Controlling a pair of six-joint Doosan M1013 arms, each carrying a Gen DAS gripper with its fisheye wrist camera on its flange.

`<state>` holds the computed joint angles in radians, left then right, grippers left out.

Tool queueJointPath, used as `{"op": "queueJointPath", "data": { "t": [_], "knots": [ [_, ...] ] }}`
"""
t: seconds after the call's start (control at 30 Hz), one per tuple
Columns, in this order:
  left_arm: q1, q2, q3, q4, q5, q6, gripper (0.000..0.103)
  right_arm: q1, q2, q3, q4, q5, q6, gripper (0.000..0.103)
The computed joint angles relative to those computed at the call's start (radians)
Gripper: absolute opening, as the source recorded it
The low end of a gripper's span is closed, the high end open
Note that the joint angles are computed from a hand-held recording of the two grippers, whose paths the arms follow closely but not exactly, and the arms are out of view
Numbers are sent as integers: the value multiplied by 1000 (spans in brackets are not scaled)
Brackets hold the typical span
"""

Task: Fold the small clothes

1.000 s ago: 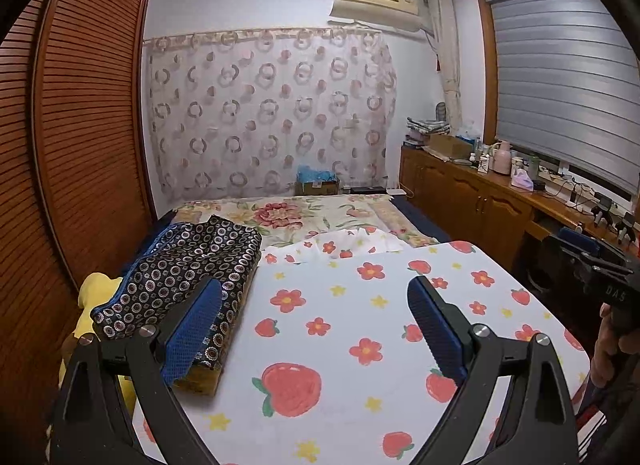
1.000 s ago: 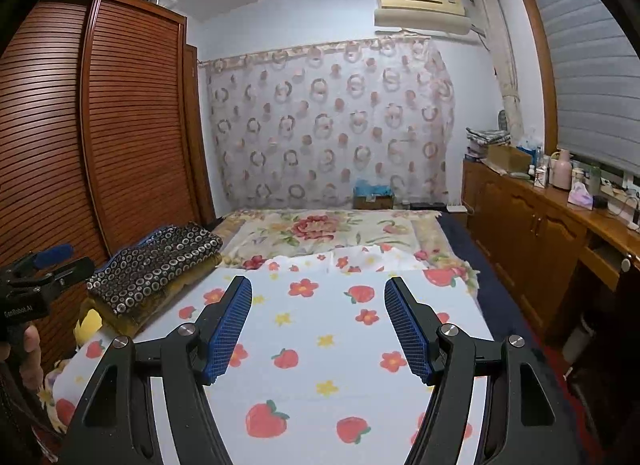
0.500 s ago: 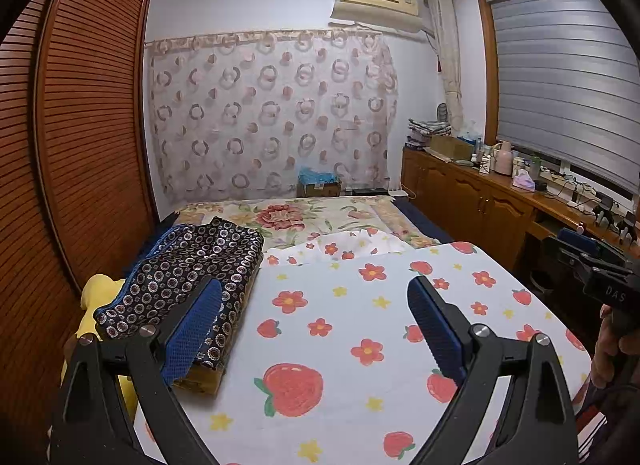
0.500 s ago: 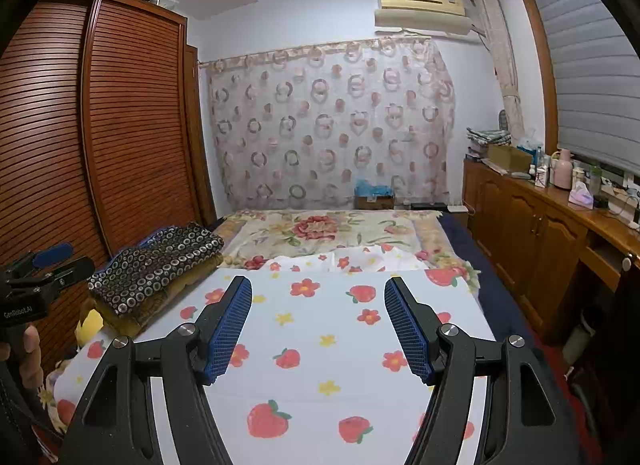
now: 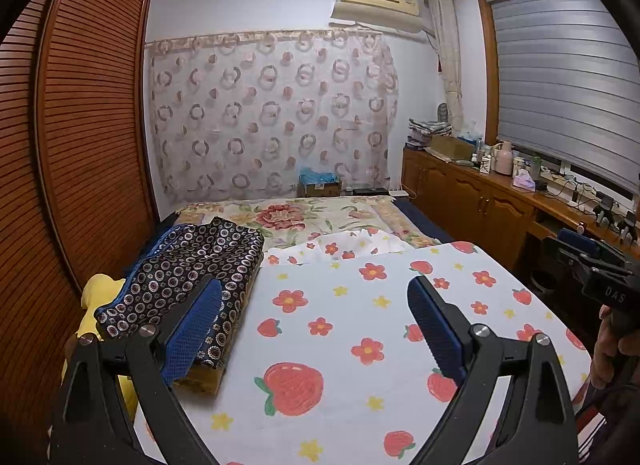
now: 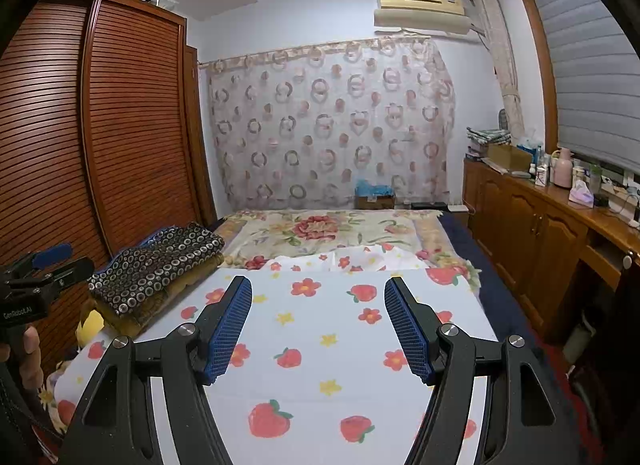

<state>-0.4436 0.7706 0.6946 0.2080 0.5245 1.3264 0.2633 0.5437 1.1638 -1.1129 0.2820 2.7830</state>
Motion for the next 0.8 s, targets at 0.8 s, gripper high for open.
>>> {"op": "queueJointPath", "data": {
  "t": [0.8],
  "knots": [
    [2, 2, -2, -2, -2, 5, 94, -8, -5, 8, 35, -18, -42, 71]
  ]
}}
